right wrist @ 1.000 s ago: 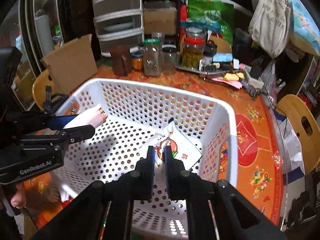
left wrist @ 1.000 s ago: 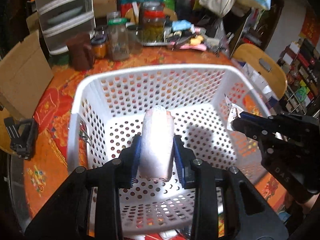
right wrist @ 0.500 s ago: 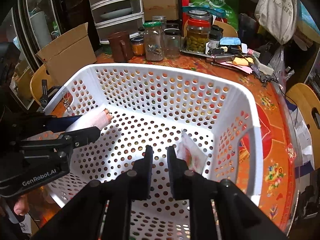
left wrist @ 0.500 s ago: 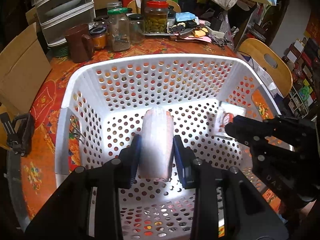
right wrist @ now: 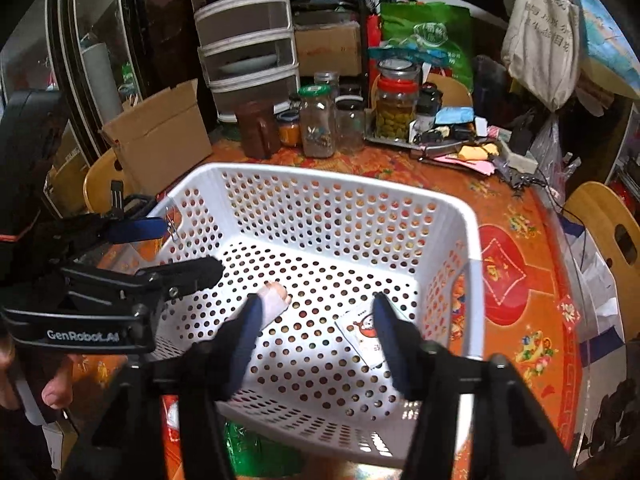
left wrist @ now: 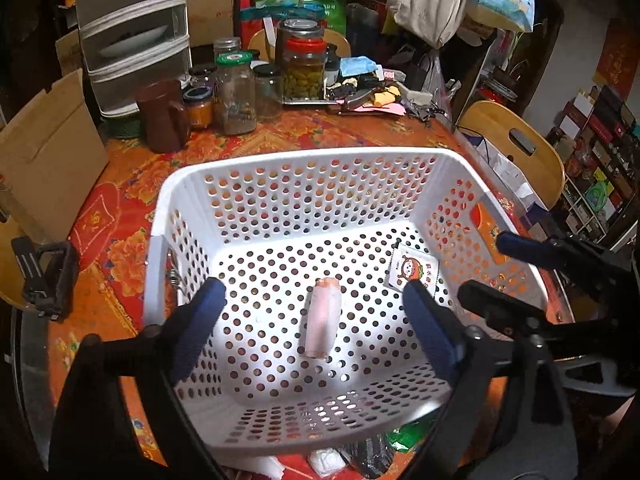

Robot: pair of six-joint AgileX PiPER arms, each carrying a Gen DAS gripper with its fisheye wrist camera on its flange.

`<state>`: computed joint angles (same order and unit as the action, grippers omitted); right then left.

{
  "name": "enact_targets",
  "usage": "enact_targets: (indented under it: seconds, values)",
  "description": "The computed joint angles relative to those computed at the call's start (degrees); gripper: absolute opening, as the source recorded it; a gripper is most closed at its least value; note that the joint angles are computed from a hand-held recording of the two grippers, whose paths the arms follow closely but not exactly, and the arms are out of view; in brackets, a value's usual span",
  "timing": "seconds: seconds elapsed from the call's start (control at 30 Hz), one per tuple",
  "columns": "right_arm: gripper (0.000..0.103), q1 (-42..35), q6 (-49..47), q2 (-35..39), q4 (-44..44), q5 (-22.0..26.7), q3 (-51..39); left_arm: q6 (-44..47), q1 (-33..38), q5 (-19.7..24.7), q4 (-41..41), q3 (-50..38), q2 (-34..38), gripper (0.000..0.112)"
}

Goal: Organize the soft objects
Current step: 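Withdraw both tools from the basket back toward the remaining items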

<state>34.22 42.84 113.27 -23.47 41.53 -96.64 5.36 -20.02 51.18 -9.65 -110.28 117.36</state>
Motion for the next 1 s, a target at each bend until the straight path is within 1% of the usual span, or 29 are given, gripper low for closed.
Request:
enact_targets:
  seconds: [0.07, 0.13, 0.17, 0.23, 0.3, 0.4, 0.6, 0.67, 0.77, 0.9, 1.0]
  values:
    - [0.07, 0.2, 0.9, -1.0, -0.8, -0.3, 1.1, -0.5, -0.4, -1.0, 1.6, 1.8, -1.7, 0.098]
    - [0.082, 0.4, 2.1, -1.7, -1.7, -0.2, 1.9, -1.4, -0.7, -1.6, 3.2, 3.1, -2.9, 0.103]
    - [0.085, 0.4, 2.4, -2.3, -1.8, -0.8, 2.7, -1.1, -0.5, -2.1, 3.1, 4.1, -3.9, 0.103]
    - [0.097, 0.6, 3.1, -3.2, -2.2, -1.1, 3.9, -0.1, -0.1, -2.4, 1.9, 5.6, -5.5, 0.103]
    - [0.101, 1.1, 4.6, -4.2, -3.5, -1.3, 5.1, 0.6, 0.1, -2.9, 1.9, 7.1, -7.0, 0.103]
    - [0.103, 1.9, 6.7, -6.8, -4.7, -2.6, 7.8, 1.6, 0.5, -4.9, 1.9, 11.3, -10.8, 0.103]
    - [0.103, 4.8, 12.9, -10.1, -10.3, -1.7, 10.8, 4.2, 2.9, -7.6, -1.2, 20.0, -18.8, 0.103]
    - [0.103, 5.9, 16.1, -11.7, -12.8, -1.9, 12.8, 3.3, 3.2, -8.6, 0.0, 23.3, -21.8, 0.103]
    - [0.103, 7.9, 20.7, -14.1, -16.8, -1.9, 16.0, 6.1, 5.7, -10.4, -2.8, 29.7, -27.6, 0.103]
    - [0.103, 11.2, 28.4, -17.6, -22.2, -0.9, 21.5, 8.9, 8.8, -13.8, -4.1, 38.7, -34.9, 0.103]
    - [0.103, 14.2, 36.5, -20.4, -27.3, -1.7, 27.8, 16.2, 12.9, -15.4, -10.9, 46.7, -40.4, 0.103]
